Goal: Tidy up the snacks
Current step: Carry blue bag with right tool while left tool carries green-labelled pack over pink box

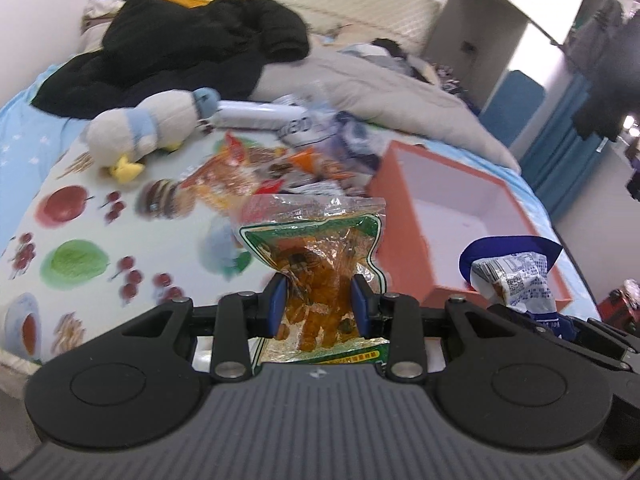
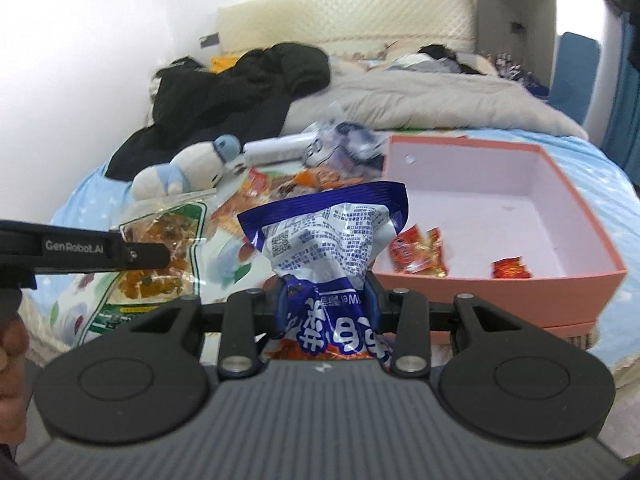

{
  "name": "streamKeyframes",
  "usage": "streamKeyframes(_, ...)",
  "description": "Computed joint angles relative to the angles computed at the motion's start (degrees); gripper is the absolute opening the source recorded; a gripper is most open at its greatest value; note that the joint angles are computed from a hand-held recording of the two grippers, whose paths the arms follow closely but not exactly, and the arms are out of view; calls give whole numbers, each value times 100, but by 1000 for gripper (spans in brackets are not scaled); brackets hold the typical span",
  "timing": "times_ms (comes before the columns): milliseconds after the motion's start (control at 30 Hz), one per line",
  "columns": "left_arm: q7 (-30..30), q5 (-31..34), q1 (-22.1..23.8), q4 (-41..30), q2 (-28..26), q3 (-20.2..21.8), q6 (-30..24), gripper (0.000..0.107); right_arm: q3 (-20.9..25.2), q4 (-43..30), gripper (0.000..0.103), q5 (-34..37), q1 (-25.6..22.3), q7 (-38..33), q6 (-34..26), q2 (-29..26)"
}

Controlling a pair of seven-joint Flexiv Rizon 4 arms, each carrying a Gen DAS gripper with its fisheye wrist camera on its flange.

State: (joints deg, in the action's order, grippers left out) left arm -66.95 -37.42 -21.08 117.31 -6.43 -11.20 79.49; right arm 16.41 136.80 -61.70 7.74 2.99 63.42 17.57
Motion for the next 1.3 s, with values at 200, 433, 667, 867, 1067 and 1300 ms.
streamKeyframes(200, 355, -274, -196, -126, -14, -203, -52, 39, 100, 210, 40, 327, -70, -87, -347, 542)
streamKeyframes(433, 282, -49, -382, -545, -294, -329, -220, 39, 183, 470, 40, 849, -238, -279, -597, 1097)
streamKeyframes(667, -178, 680, -465, -1385, -893, -368, -528, 39, 26, 570, 40, 905, -631, -442, -337, 1174)
streamKeyframes(867, -705, 1465, -634, -2599, -1725, -289, -973, 39, -244, 560, 40, 620, -1158, -591, 268, 960)
streamKeyframes(1067, -1073, 2046, -877, -4093, -2739, -167, -1646, 39, -568, 396, 40, 75, -1787, -592, 1013, 399)
streamKeyframes(1300, -1346, 2437, -1205, -6161, -4053, 76, -2713, 39, -940, 88, 40, -570, -2206, -377, 1673, -424)
